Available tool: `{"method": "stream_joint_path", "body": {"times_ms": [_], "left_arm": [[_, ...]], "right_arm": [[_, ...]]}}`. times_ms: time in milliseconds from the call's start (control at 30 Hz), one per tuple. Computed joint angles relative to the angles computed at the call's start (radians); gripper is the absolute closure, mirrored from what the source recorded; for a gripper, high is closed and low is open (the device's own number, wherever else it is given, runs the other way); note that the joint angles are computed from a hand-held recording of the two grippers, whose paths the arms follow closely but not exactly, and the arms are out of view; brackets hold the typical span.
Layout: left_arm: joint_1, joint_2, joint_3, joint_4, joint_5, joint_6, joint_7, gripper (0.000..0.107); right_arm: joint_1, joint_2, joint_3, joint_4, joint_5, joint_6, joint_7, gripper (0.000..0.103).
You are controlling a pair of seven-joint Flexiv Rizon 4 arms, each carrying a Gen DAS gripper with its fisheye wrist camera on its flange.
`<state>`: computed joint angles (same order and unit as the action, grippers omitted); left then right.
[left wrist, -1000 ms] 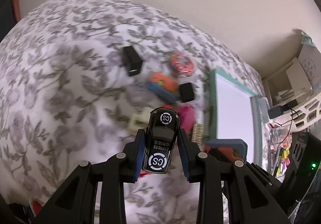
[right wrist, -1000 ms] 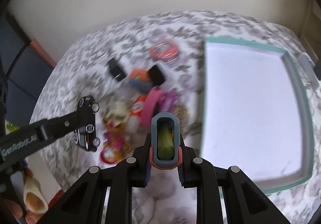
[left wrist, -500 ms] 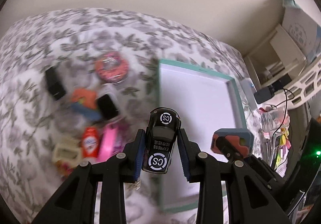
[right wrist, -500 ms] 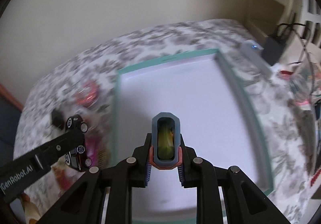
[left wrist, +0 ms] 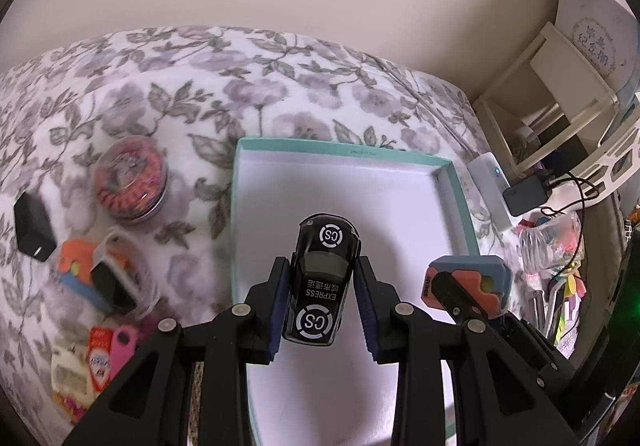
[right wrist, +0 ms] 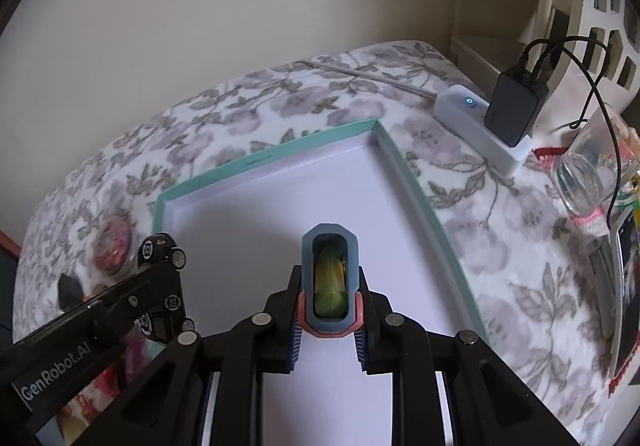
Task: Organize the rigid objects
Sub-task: 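Carry both items to the tray while the left tool lowers the car inside and opens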
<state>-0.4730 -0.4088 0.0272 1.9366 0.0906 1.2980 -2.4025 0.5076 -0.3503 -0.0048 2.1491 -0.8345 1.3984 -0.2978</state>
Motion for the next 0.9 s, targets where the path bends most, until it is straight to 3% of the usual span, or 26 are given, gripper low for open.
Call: {"method": "stream_joint_path", "body": {"times_ms": [400,900], "left_arm": [[0.001,-0.078,0.003,-0.071,-0.026,-0.017,0.038,0.072],[0.009,-0.088,-0.007,-0.077,-0.052,-0.048,0.052,0.072]], "right_arm": [[-0.006,-0.050,-0.003,-0.040,0.036,-0.026,-0.044,0.080],[-0.009,-0.061,0.033,-0.063,0.150,-0.070,-0.140,0.080]]}}
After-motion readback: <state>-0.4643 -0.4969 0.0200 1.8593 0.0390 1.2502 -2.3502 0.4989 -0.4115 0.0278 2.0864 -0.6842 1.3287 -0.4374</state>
